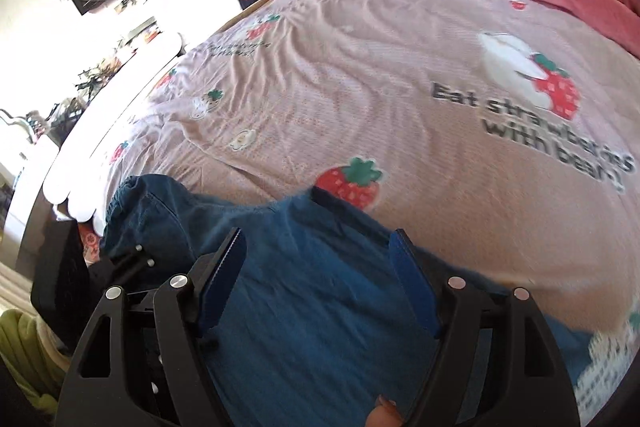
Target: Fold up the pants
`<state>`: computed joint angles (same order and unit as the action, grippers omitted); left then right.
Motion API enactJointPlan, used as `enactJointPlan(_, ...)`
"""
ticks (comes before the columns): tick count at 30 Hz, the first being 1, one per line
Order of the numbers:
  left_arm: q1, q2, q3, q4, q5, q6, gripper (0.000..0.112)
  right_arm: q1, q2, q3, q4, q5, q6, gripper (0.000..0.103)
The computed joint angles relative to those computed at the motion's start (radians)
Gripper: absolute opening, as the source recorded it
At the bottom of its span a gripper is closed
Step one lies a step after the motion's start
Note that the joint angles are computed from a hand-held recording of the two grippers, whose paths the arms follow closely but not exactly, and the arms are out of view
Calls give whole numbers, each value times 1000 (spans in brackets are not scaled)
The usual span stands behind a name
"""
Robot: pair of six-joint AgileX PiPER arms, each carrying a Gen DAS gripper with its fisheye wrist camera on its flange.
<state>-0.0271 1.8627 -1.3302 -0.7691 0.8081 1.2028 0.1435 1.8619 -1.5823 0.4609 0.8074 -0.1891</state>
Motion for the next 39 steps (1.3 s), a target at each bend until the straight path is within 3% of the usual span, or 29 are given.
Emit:
enactJointPlan(2,10,1,4,-21,11,15,70,6,41,-58,0,33,4,73)
enactJointPlan(4,28,-3,9,-51,25,38,70,11,121,-169,-16,118,43,71)
enactJointPlan(6,45,-15,25,-83,30,69,71,3,195,-265,12,198,60,47)
enactJointPlan(8,55,-32,50,-131,24,109,74,3,256,-344,10,257,91,12)
enactJointPlan(13,71,-41,76,-169,28,160,78,43,295,-407,-120,203,183,3)
enactJointPlan(18,41,-55,110,-160,-26,167,78,75,371,-485,-223,212,187,3)
enactJointPlan(24,31,-55,124,-161,-46,174,79,-3,209,-215,-100,1,118,6)
enactJointPlan(27,29,-52,121,-163,-50,176,79,-75,89,-69,7,-56,42,11)
enactJointPlan(30,40,-58,117,-166,-20,181,79,-145,-66,115,91,-120,-37,29)
enactJointPlan(32,73,-56,87,-200,85,192,80,-194,-170,236,133,-154,-85,48)
enactJointPlan(33,94,-58,70,-228,159,198,82,-230,-237,305,137,-165,-102,48)
enactJointPlan(35,111,-71,46,-278,236,225,88,-294,-330,404,148,-179,-134,50)
enactJointPlan(37,81,-86,20,-268,203,212,89,-365,-416,486,94,-190,-108,56)
enactJointPlan(39,13,-61,-63,-170,135,93,90,-429,-468,541,51,-188,-102,61)
